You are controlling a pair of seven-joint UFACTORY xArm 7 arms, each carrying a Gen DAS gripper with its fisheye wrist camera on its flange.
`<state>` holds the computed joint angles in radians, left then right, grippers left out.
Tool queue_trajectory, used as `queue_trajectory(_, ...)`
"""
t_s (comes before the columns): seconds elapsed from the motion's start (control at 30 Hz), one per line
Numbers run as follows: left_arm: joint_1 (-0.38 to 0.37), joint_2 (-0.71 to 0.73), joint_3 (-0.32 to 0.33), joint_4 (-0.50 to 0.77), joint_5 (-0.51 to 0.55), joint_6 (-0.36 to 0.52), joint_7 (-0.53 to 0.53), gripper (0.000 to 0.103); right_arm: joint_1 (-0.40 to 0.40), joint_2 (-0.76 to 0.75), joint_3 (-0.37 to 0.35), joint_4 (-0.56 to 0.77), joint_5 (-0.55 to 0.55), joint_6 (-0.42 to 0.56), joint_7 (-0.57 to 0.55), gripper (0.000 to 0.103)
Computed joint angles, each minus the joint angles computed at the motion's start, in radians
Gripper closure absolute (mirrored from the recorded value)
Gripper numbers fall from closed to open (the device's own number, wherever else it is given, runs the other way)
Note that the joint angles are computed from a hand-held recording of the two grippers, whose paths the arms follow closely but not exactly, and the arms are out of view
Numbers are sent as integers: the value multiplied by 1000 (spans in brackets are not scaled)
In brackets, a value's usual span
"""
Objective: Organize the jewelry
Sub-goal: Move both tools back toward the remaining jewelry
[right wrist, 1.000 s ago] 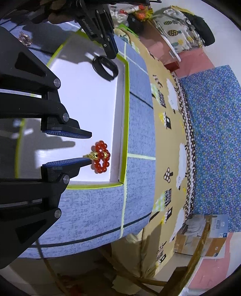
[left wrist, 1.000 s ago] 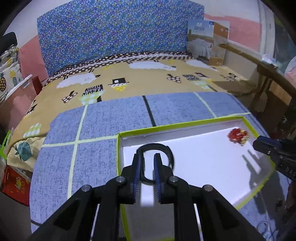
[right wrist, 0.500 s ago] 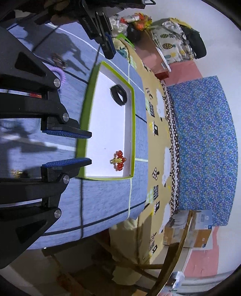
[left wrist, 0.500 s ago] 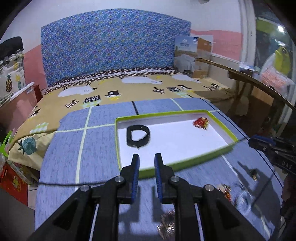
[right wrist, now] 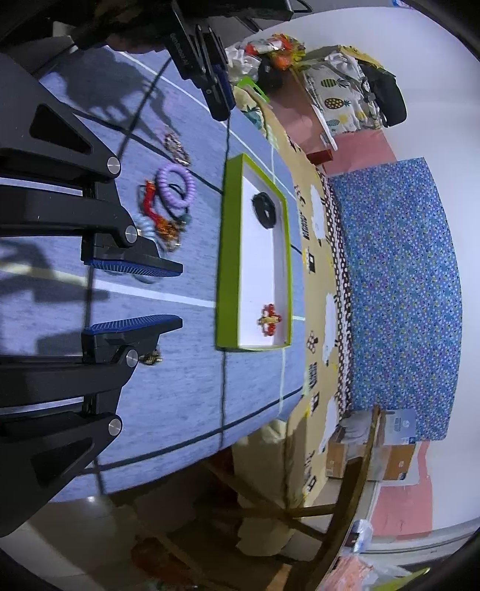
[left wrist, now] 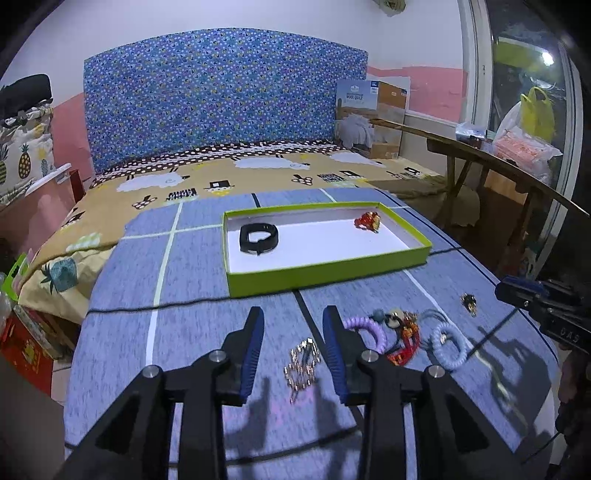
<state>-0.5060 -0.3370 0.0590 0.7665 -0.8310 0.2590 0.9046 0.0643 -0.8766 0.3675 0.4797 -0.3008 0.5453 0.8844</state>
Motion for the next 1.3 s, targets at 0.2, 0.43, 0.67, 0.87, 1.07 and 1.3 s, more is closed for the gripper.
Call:
queue_trajectory(0.2,-3,-64,6,-69,9,28,-9,69,47,-37,2,-32,31,22,17,81)
queue_trajectory(0.43,-30,-84,16,-96,23,26,-11,69,68,-38,-3,-48,50,13,26,81)
queue_trajectory(0.67,-38,-67,19,-89,34,38,-12,69,77,-13,-13,-45,60,4,20,81)
queue_trajectory(0.87,-29,-38,1,-67,44,60,-9,69,84,48,-28,-37,67,-29,-2,81)
queue_trajectory(1.07,-11,7,-24,-29,44,77,1,69,85,106,-46,-28,74,-58,-25,81)
queue_trajectory(1.3,31,48,-56,2,64,83,-23,69,85,148,-55,-14,75,-64,-47,81)
